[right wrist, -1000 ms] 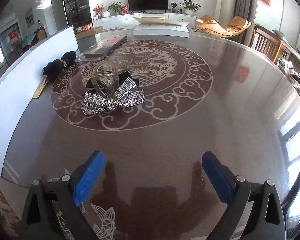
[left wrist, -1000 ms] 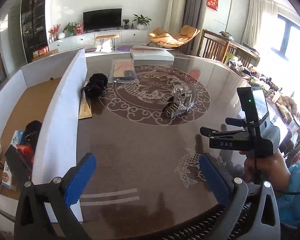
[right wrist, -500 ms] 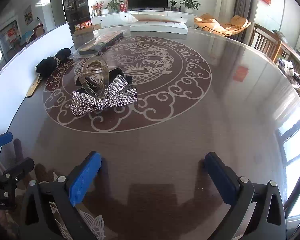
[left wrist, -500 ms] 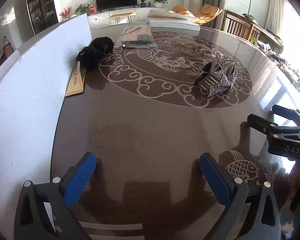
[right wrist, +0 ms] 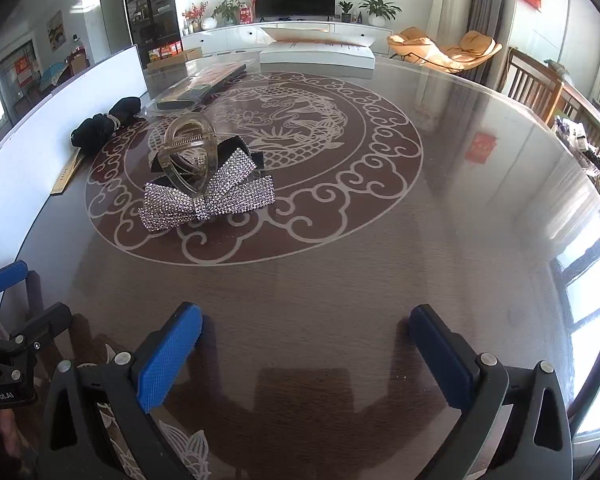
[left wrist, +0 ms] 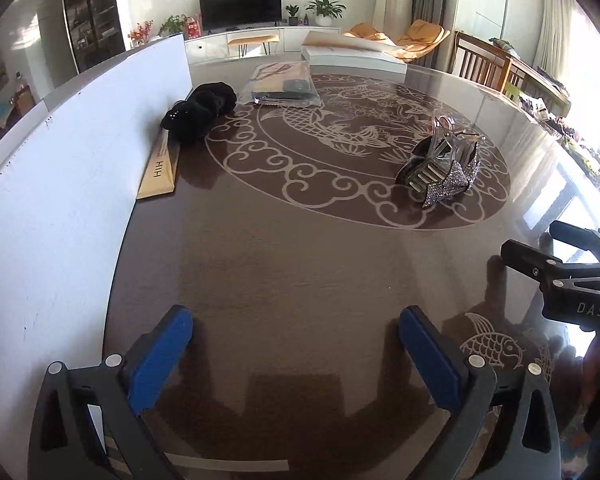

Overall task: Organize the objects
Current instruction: 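Move both open tools back over the table, then grasp the black velvet pouch with the left tool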

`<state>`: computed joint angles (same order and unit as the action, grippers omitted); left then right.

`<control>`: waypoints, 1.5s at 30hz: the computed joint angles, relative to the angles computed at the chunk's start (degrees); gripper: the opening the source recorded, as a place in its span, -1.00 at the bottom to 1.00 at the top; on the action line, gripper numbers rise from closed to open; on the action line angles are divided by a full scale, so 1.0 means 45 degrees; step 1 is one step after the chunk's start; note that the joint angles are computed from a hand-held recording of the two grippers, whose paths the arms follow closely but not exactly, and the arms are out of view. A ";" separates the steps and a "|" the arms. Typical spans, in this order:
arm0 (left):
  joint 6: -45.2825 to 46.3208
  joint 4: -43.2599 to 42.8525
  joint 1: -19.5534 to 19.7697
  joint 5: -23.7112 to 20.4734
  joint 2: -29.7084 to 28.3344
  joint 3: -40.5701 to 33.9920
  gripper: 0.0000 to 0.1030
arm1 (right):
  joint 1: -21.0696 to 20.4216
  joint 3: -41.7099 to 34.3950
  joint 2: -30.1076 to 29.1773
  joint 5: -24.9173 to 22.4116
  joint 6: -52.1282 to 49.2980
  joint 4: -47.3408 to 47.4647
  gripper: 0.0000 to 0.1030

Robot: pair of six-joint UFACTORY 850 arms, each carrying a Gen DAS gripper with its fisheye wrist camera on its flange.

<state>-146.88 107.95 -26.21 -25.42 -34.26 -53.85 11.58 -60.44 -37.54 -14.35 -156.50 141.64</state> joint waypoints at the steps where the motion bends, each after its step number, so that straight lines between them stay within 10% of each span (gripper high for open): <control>1: 0.0008 -0.0007 -0.0001 -0.0013 -0.0009 -0.0013 1.00 | 0.0000 0.0000 0.0000 0.0000 0.0000 0.0000 1.00; 13: 0.3570 -0.2895 0.0443 0.1083 -0.0059 -0.0767 1.00 | -0.0001 -0.0004 -0.0010 -0.0010 -0.0010 0.0012 1.00; 21: 0.8883 -0.5376 0.0839 -0.2885 -0.0953 -0.3748 1.00 | -0.0004 -0.0008 -0.0014 -0.0011 -0.0007 0.0002 1.00; 32: 1.1619 -0.7582 0.2349 -0.3929 -0.4118 -0.7897 1.00 | -0.0006 -0.0007 -0.0014 -0.0012 -0.0006 -0.0001 1.00; 38: 1.0551 -0.7164 0.2926 -0.1083 -0.3846 -0.7160 1.00 | -0.0004 -0.0013 -0.0019 -0.0011 -0.0013 0.0004 1.00; 45: 0.5108 -0.2764 0.2609 0.0930 -0.2381 -0.4542 0.54 | 0.0002 0.0004 -0.0007 -0.0016 -0.0048 0.0048 1.00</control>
